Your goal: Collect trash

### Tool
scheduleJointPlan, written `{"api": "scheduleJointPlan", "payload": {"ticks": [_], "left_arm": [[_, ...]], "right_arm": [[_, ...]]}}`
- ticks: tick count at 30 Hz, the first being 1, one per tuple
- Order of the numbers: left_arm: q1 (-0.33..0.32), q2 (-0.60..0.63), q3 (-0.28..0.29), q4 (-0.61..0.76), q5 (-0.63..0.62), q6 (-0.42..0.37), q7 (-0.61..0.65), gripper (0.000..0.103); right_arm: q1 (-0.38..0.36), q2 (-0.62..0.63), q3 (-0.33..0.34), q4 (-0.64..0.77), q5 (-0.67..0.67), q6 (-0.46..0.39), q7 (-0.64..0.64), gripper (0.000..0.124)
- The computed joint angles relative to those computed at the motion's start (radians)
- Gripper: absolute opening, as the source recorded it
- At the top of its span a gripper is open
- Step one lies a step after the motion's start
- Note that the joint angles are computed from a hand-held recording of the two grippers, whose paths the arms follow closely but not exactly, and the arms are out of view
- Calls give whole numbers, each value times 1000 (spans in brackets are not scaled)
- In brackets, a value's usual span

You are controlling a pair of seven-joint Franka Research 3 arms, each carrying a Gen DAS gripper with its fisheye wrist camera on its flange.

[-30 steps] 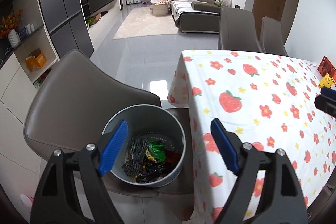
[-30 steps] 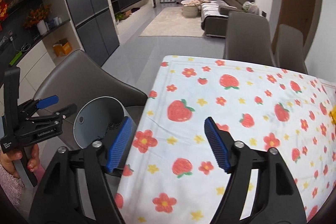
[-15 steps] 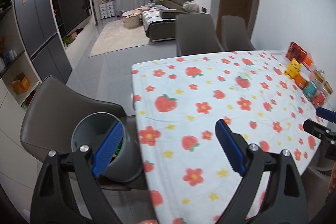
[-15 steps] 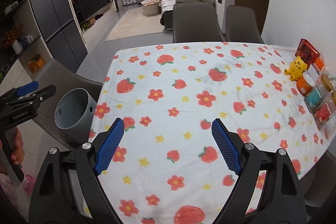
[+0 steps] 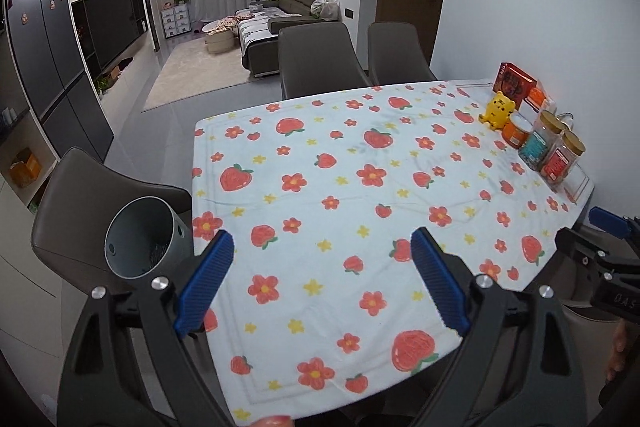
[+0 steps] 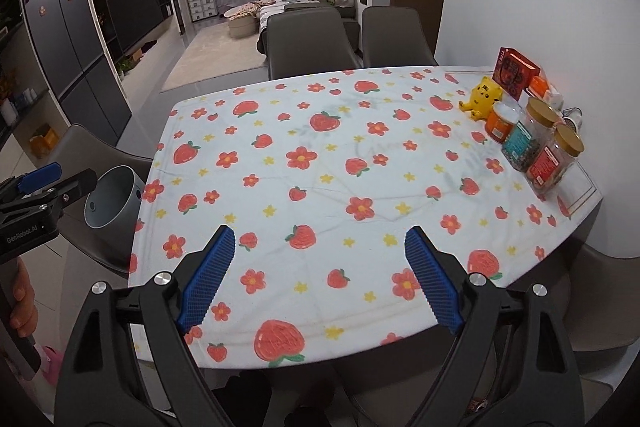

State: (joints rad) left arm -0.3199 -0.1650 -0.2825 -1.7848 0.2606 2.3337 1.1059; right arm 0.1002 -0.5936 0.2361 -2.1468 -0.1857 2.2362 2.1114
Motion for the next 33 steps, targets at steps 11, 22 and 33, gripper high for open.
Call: {"api": "scheduleJointPlan", "payload": {"ticks": [11,22,33], "left_arm": [[-41,-64,-24,14,-15,-107,26,91],[-39,-95,-6,-10,-71,-124,65,91],[-24,-103,-8,-18,-72,-173,38,91]], "right_arm": [[-10,-84,15,10,13,-73,-15,85],[3,-68,48,32,20,-80,41,85],[45,-23,38,58,28,-122,17,85]]}}
